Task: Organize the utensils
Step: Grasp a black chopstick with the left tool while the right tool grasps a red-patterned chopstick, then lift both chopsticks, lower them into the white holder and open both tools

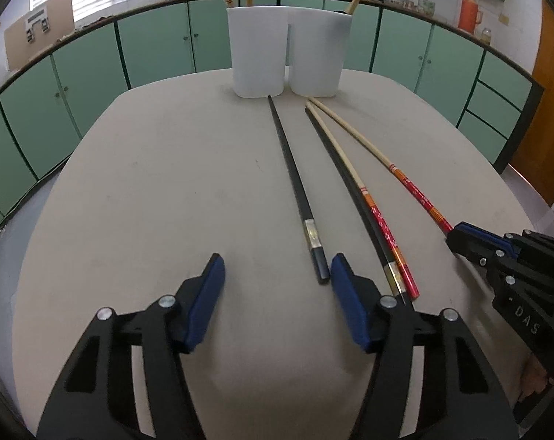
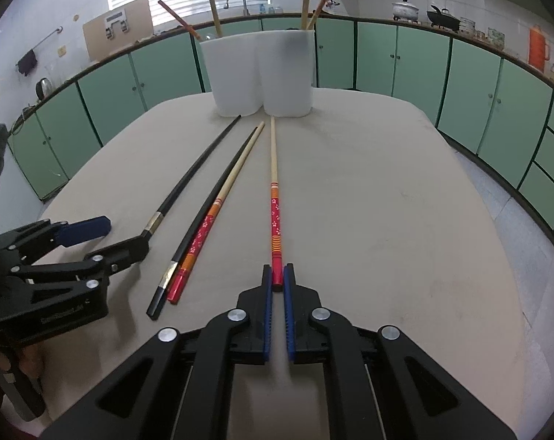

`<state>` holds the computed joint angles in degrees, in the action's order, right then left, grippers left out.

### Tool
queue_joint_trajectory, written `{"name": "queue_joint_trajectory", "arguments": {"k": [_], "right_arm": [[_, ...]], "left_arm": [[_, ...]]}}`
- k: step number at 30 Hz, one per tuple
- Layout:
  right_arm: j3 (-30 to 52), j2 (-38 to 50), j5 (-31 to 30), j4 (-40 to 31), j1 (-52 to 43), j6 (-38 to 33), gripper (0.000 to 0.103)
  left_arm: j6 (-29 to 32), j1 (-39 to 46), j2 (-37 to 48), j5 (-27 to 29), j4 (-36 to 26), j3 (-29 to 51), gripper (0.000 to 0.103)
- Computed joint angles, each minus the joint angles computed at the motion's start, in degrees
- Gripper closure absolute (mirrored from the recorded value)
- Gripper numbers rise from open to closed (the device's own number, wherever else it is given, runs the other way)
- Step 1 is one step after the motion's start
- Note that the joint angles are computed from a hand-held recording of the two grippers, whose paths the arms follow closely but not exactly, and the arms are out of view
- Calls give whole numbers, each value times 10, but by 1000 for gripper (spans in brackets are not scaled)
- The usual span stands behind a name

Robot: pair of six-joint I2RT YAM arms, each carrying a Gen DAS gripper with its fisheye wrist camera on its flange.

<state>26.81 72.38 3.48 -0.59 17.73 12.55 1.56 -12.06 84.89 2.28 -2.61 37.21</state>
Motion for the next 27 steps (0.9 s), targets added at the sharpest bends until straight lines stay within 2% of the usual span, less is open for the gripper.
{"name": "queue_joint_trajectory", "arguments": {"k": [3,11,18,27], "right_arm": [[1,1,1,-1,1,1,97],[-1,-3,8,-4,6,1,97],[-3,-11,2,-7,3,0,97],[0,-99,8,-49,-5,-22,97]], "left_arm": [[1,-4,-2,-6,0,0,55],[9,-22,-17,-11,4,-14,96],[3,-9,-30,1,4,-21,97],[31,17,-133,15,-50,-19,97]]}}
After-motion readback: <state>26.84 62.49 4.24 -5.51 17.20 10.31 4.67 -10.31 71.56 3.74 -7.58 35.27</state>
